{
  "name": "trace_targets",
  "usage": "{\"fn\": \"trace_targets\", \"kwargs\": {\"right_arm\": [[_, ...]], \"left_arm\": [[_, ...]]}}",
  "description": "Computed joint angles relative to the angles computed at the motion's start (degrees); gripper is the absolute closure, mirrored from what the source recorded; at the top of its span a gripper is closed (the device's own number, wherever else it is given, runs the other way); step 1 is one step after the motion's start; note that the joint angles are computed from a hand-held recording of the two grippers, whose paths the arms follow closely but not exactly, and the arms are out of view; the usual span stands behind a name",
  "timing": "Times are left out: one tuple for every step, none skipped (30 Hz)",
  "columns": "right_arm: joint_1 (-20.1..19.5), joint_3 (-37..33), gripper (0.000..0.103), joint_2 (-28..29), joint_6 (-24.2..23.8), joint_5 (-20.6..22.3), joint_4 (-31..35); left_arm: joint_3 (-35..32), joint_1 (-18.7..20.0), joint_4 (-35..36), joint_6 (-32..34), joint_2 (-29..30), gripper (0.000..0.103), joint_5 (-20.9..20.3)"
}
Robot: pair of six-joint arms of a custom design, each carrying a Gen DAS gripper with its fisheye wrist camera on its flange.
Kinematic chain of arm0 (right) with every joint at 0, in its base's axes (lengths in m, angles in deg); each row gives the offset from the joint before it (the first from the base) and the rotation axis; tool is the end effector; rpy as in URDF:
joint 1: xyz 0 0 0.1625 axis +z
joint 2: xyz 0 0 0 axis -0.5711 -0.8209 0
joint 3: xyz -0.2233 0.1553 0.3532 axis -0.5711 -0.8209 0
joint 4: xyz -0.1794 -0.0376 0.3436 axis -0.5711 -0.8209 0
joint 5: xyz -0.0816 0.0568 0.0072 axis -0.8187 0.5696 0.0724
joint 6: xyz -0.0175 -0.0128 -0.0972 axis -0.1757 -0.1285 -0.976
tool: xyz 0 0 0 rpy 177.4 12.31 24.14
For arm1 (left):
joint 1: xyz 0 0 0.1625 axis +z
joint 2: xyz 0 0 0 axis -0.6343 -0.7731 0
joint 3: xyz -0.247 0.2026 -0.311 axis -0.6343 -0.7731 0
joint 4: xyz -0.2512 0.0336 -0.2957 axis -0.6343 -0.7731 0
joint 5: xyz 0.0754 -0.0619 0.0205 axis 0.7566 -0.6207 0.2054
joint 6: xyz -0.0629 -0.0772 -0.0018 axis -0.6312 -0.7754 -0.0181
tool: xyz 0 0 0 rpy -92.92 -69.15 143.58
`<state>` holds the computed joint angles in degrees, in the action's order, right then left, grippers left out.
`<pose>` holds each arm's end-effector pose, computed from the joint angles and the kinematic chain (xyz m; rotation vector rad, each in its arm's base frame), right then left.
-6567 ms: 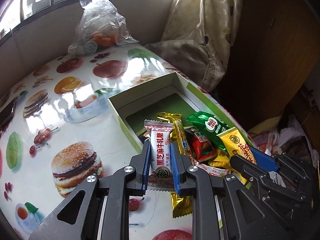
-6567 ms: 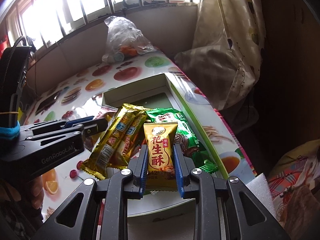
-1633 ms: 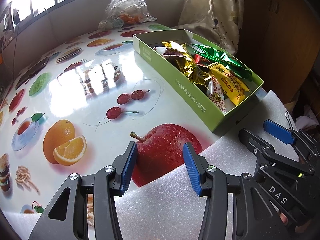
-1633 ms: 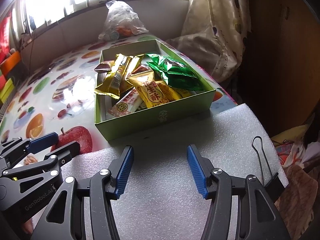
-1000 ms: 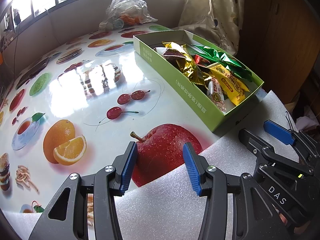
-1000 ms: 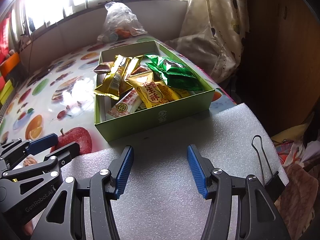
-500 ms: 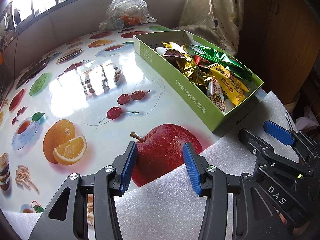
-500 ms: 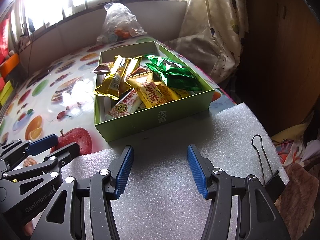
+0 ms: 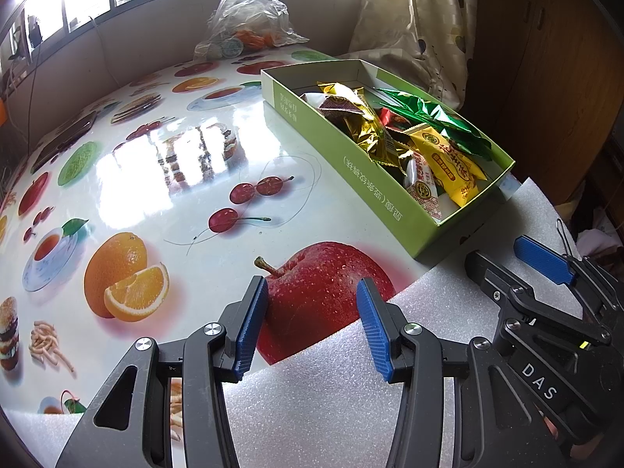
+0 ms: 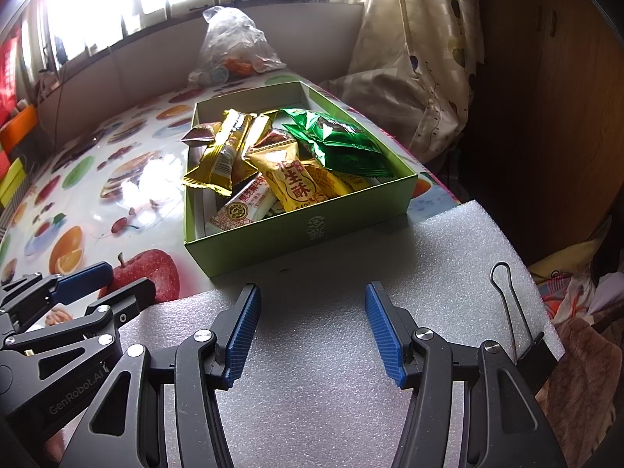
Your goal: Organize snacks
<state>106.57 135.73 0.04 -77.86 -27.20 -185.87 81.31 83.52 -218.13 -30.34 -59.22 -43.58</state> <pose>-0.0732 -0.5634 0.2063 0.4097 -2.2616 0.8255 -0.3033 -0.5827 -0.1371 0.4727 2.3619 -0.6596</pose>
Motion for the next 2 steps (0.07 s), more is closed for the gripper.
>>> {"fn": "trace_targets", "kwargs": {"right_arm": [[-0.01, 0.02, 0.047, -0.01, -0.01, 0.01, 0.01], [-0.02, 0.04, 0.047, -0.01, 0.00, 0.03, -0.01]], "left_arm": [[0.01, -0.01, -0.02, -0.01, 0.02, 0.054, 0.00], [0.04, 0.02, -0.03, 0.02, -0.03, 0.054, 0.01]]}}
